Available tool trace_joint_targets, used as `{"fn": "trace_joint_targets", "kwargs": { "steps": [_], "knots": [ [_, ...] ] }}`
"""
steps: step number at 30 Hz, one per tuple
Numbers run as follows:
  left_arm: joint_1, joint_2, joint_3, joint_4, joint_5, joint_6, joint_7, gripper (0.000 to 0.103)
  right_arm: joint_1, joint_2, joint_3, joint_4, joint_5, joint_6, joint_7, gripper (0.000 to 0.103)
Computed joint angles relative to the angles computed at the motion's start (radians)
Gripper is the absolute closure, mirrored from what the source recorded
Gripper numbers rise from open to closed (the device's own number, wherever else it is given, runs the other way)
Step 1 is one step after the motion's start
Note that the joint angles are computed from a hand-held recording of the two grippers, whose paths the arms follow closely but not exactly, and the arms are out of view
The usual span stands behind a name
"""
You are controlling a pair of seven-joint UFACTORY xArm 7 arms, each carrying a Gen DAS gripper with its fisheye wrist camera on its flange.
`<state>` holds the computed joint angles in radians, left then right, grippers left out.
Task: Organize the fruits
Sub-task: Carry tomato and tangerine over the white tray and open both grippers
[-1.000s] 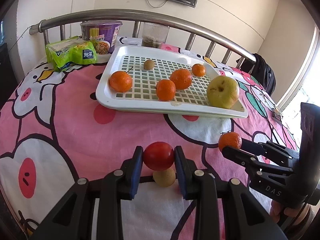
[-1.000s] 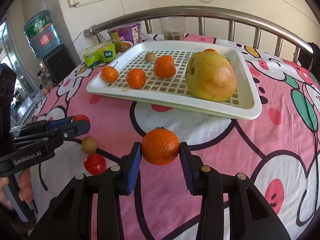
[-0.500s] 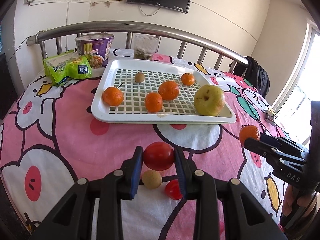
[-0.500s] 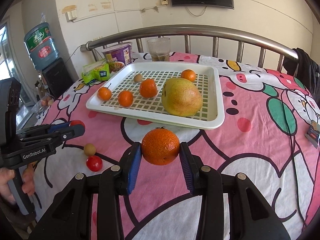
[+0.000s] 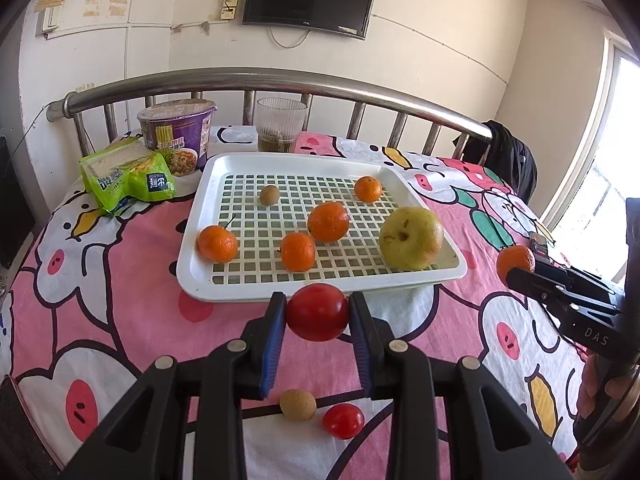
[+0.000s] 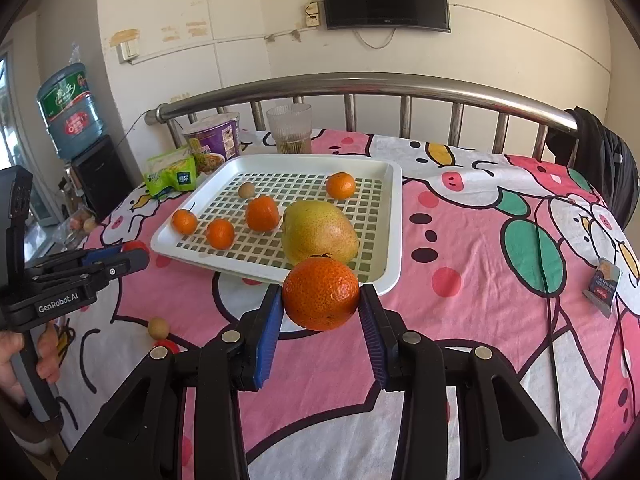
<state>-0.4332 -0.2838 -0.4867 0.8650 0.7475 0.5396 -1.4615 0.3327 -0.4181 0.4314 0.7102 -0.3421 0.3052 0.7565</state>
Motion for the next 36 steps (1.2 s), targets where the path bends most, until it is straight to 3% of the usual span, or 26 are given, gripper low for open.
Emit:
{"fn": "trace_joint_targets", "kwargs": {
  "steps": [11, 20, 25, 31, 36],
  "knots": [
    [0.014, 0.046, 0.046, 0.052, 0.002, 0.009, 0.049, 0.069, -0.021, 0.088, -0.05, 0.101, -0.008, -0.007, -0.058, 0.066],
    [0.033, 0.104, 0.124, 0.107, -0.047, 0.001, 0.127, 0.069, 0.002, 0.24, -0.123, 0.27, 0.018, 0.017, -0.149, 0.066],
    [0.037, 0.194, 0.176, 0.184, -0.11, -0.007, 0.205, 0.069, 0.047, 0.374, -0.182, 0.417, 0.128, 0.083, -0.264, 0.066],
    [-0.013, 0.351, 0.238, 0.305, -0.183, 0.041, 0.308, 0.069, 0.08, 0.546, -0.22, 0.586, 0.221, 0.186, -0.329, 0.066],
    [-0.052, 0.414, 0.288, 0.347, -0.216, 0.056, 0.337, 0.069, 0.12, 0.648, -0.247, 0.684, 0.197, 0.262, -0.323, 0.066]
  ]
}}
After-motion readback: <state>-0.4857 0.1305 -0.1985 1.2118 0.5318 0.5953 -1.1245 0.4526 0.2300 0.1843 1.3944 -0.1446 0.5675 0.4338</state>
